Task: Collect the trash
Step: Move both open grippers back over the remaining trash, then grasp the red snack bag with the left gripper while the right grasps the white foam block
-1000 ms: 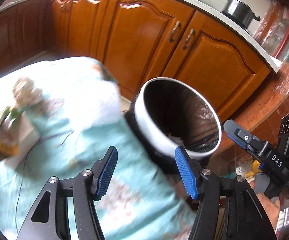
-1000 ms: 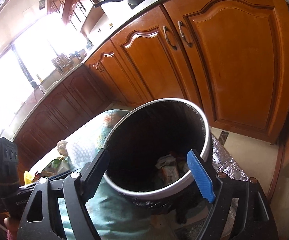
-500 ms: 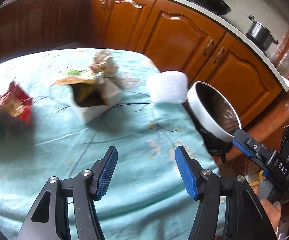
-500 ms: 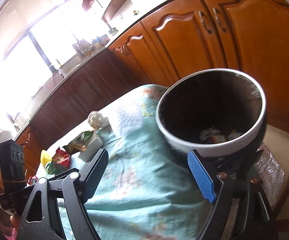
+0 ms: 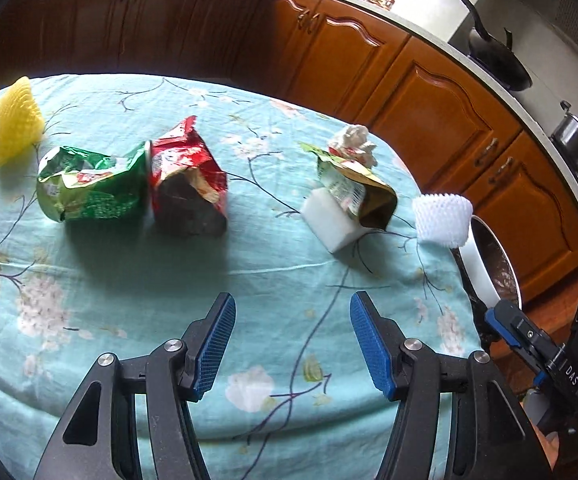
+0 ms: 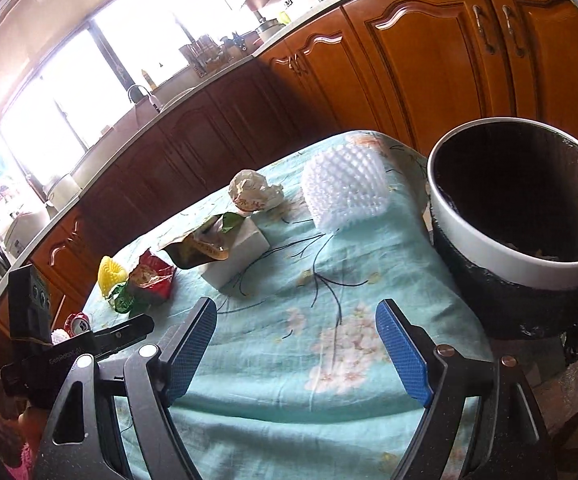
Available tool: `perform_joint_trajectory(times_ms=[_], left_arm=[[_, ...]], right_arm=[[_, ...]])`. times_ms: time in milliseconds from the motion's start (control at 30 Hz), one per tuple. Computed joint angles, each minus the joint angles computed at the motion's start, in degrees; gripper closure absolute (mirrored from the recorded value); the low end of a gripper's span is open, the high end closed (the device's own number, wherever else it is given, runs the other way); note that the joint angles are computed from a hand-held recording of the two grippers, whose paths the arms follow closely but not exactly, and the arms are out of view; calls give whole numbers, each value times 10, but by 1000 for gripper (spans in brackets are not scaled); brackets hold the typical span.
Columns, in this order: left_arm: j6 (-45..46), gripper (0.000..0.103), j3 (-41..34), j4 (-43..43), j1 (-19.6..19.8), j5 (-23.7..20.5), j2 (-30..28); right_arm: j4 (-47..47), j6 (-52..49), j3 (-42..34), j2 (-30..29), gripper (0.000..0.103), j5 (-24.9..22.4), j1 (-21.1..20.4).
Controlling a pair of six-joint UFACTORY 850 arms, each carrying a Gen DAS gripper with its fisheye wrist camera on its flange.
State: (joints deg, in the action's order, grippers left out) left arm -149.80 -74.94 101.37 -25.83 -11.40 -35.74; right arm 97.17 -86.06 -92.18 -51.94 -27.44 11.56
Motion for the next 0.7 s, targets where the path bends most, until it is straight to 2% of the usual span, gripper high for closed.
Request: perform_joint_trajectory(times_ms=[233, 467, 600, 700], left_arm=[[-38, 44, 20, 16, 10, -15, 15], [-43, 44, 5, 19, 26, -11, 4], [-30, 45, -19, 7, 35, -9, -16], [-31, 45, -29, 8, 42, -1, -25]], right_arm=[[-21, 9, -36, -18, 20, -2, 22], [-63, 36, -84, -47, 20, -9, 40], [-89, 69, -121, -71, 23, -4, 46], [-171, 150, -167, -100, 27, 3, 50]])
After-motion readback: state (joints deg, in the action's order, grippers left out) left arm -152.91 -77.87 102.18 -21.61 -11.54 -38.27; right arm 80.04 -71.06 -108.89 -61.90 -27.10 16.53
